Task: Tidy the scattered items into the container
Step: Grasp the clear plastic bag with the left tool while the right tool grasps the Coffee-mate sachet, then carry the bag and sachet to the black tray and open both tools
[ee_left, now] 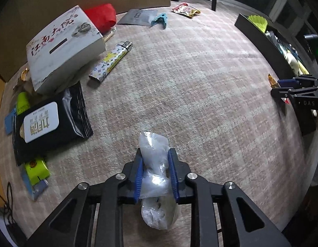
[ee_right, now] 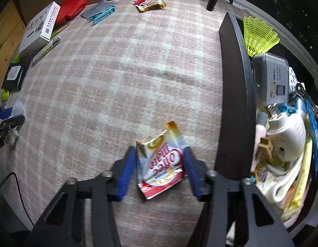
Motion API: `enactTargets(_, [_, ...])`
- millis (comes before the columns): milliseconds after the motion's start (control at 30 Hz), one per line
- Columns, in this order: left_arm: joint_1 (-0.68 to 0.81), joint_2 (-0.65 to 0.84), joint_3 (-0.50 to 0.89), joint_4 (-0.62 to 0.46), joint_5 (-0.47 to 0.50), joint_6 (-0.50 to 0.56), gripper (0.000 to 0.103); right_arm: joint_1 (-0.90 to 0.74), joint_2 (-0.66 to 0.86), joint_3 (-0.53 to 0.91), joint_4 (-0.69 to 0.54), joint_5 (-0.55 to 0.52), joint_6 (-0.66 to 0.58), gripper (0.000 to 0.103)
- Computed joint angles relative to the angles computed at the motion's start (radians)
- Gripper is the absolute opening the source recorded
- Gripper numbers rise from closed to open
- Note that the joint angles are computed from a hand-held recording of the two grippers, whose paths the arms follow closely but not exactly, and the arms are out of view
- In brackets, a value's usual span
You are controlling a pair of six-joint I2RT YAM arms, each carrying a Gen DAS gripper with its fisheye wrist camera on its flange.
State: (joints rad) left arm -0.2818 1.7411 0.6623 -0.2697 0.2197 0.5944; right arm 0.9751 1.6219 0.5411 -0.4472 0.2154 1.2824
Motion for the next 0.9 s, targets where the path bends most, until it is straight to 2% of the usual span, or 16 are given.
enactTargets(100, [-0.002, -0.043, -0.058, 0.022, 0.007, -0.051, 0.018, -0.027, -0.01, 0.004, -0.01, -0.005, -0.047, 0.032])
enactTargets(267, [0.025, -0.086, -0.094, 0.0, 0.031, -0.111, 0.015, -0.025, -0.047, 0.018, -0.036, 0.01, -0.031, 0.02])
enactTargets(367, [0.024, -0.125, -0.12, -0.009, 0.035, -0.14, 0.015, -0.025, -0.1, -0.005, -0.026, 0.005, -0.018, 0.017])
enactTargets(600, [-0.012, -0.279, -0.169, -0.08, 0.044, -0.242, 0.015, -0.001, -0.251, -0.069, -0.036, 0.017, 0.023, 0.015])
enactTargets(800, [-0.173, -0.396, -0.156, -0.14, 0.012, -0.396, 0.015, 0.045, -0.412, -0.122, -0.08, 0.055, 0.037, 0.014])
enactTargets(867, [-0.178, -0.39, -0.125, -0.155, 0.016, -0.394, 0.015, 0.058, -0.461, -0.114, -0.121, 0.07, 0.039, 0.014])
enactTargets(900, [-0.185, -0.39, -0.101, -0.169, 0.018, -0.394, 0.015, 0.043, -0.451, -0.112, -0.101, 0.071, 0.016, 0.014])
